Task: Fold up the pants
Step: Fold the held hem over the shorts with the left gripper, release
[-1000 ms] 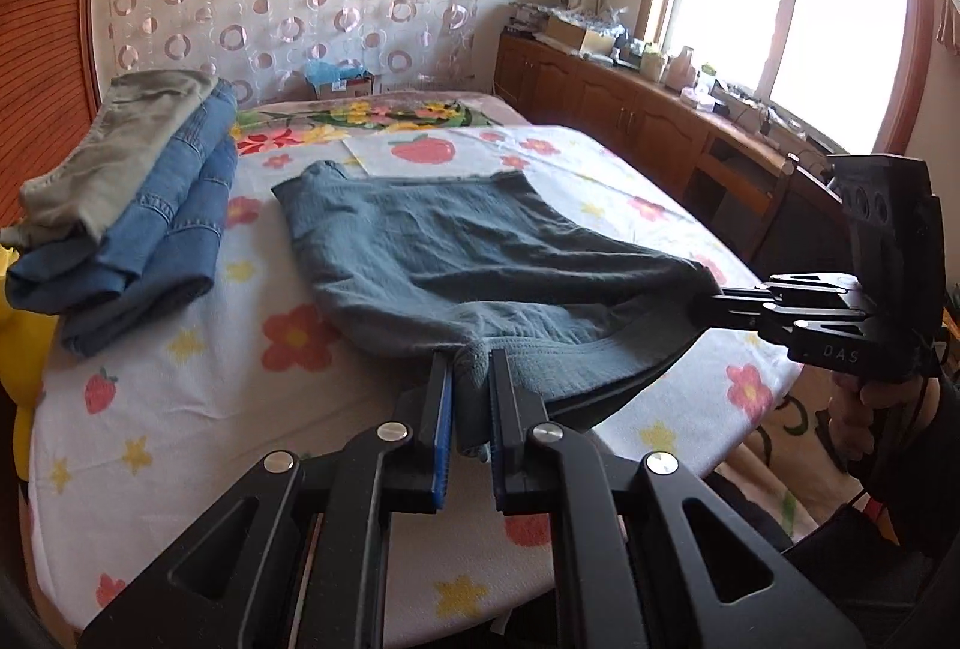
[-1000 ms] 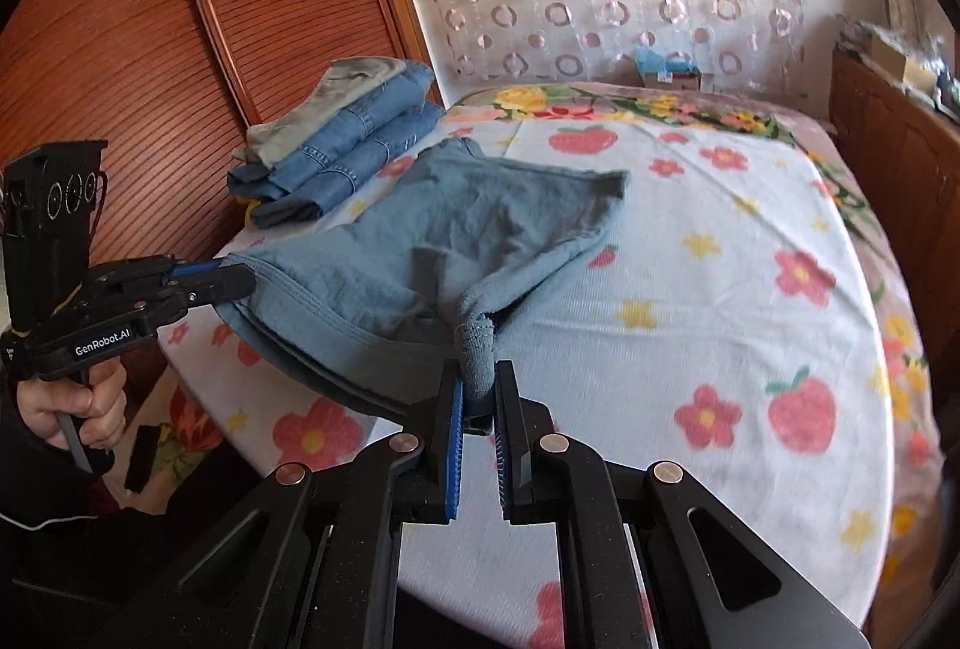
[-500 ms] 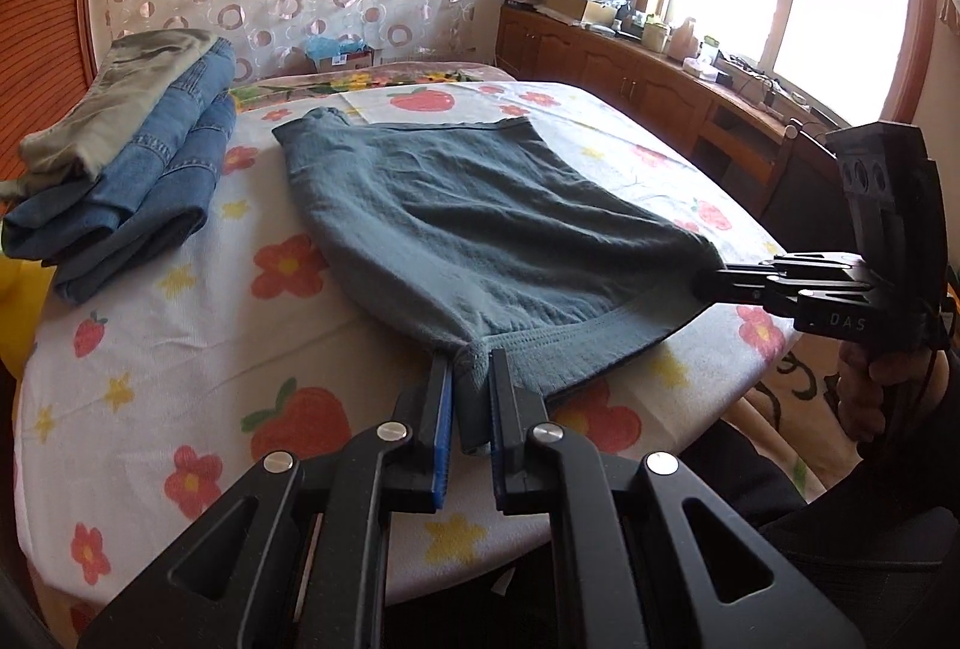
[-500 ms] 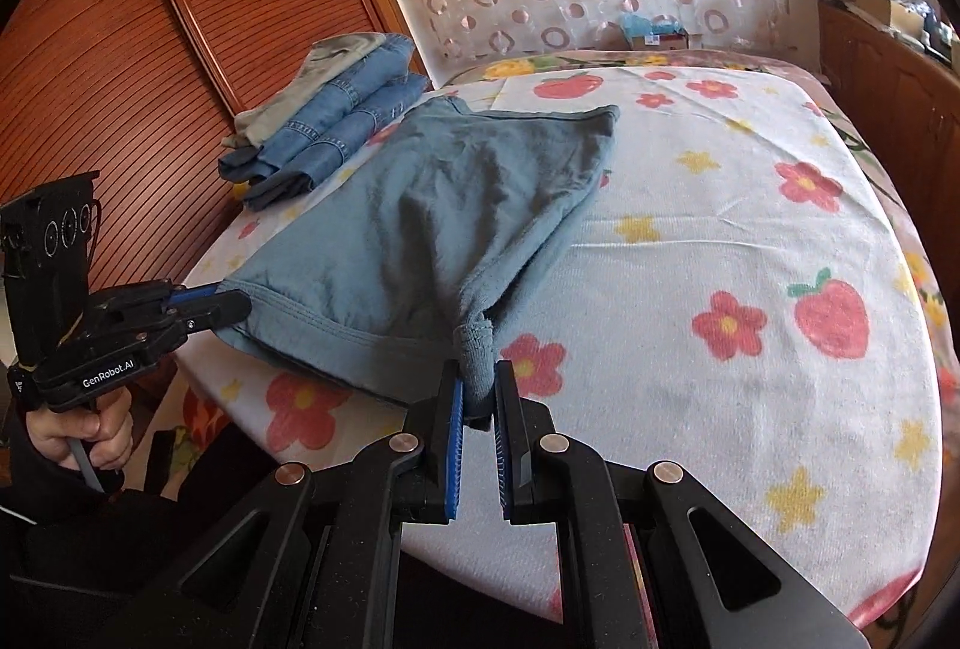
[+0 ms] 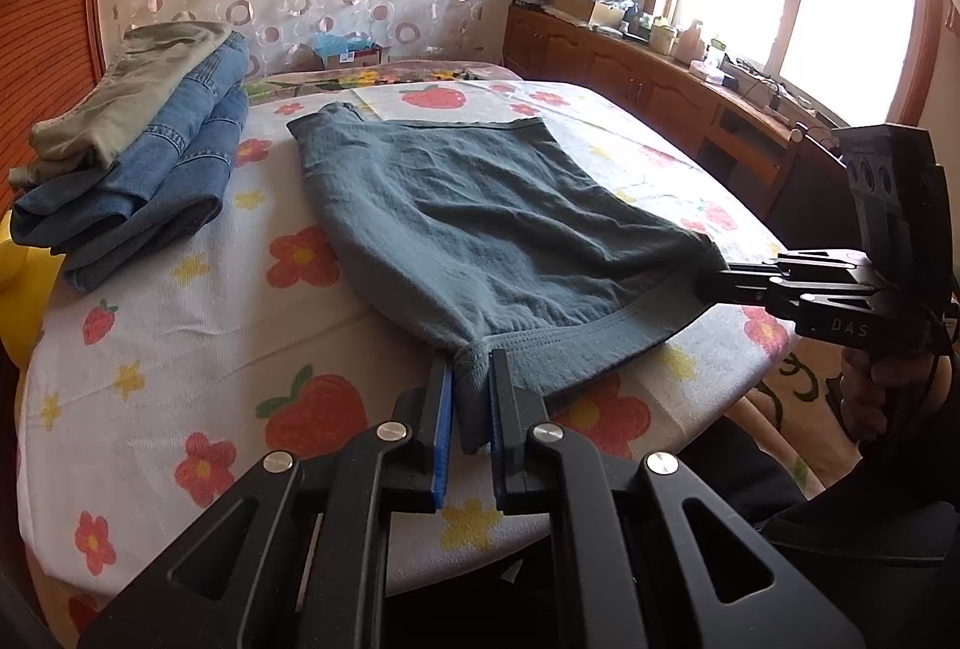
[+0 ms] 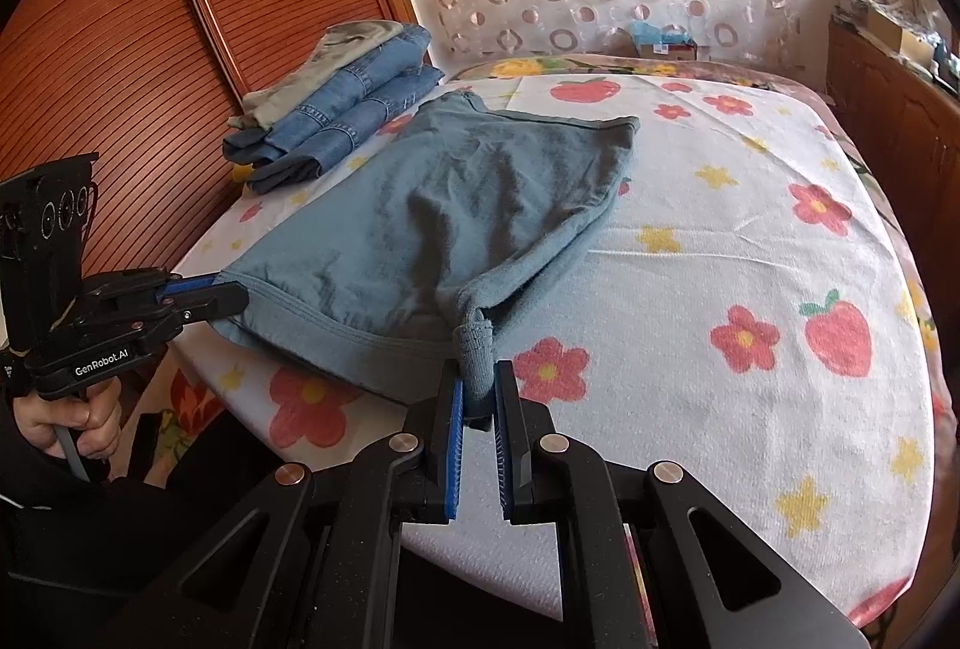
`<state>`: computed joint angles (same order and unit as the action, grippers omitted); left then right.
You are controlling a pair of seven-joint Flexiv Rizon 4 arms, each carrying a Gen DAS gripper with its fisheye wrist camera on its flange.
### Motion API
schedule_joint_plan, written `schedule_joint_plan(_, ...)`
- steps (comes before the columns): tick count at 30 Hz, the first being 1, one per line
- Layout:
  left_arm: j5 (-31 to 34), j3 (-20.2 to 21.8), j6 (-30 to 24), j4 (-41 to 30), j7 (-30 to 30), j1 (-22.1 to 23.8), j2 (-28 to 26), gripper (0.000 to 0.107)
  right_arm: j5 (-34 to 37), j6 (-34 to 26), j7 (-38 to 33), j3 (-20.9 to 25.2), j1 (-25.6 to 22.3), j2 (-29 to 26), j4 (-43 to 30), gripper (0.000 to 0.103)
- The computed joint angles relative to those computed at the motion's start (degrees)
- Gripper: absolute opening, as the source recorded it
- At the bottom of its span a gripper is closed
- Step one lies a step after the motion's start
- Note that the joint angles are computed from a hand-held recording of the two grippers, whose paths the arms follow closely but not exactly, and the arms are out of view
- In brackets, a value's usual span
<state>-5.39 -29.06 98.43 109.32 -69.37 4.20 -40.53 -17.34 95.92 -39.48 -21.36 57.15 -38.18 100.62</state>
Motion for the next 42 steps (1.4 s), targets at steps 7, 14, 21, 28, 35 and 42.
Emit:
schedule_joint_plan(7,0.15,-0.94,0.74,-1.41,-0.04,0.59,-0.54,0.012,0.52,1.21,-0.29,-2.6,1.28,-0.4,-0.72,0.009)
schedule_joint_plan(14,0.75,-1.23,0.96,-4.81,0.31,0.57,-1.71,0.011,3.11,2.54,-1.72,-6.07,3.33,-1.77,-2.18,0.009)
schedule_joint_plan(21,-0.03,-2.25,-0.61,-11.05,2.64,0.03,-3.92,0.011,4.35,0.79,-1.89,-9.69,4.85,-3.77,-5.58,0.009)
schedule_joint_plan(28,-4.13,3.57,-4.69,-19.84,4.05,-5.66,-6.31,0.011,1.69,-1.84,-0.51,-5.71,-0.79,-6.64,-12.63,0.009)
schedule_joint_plan(35,-8.37,12.2,-10.0,-28.44,3.55,-12.1,-9.25,0.012,-3.05,-6.54,2.03,1.6,-8.79,-11.01,-22.15,0.009)
schedule_joint_plan(42,-10.39,16.95,-14.18,-34.1,1.72,-15.11,-11.93,0.012,-7.39,-11.72,2.45,8.93,-15.09,-14.37,-29.57,0.009)
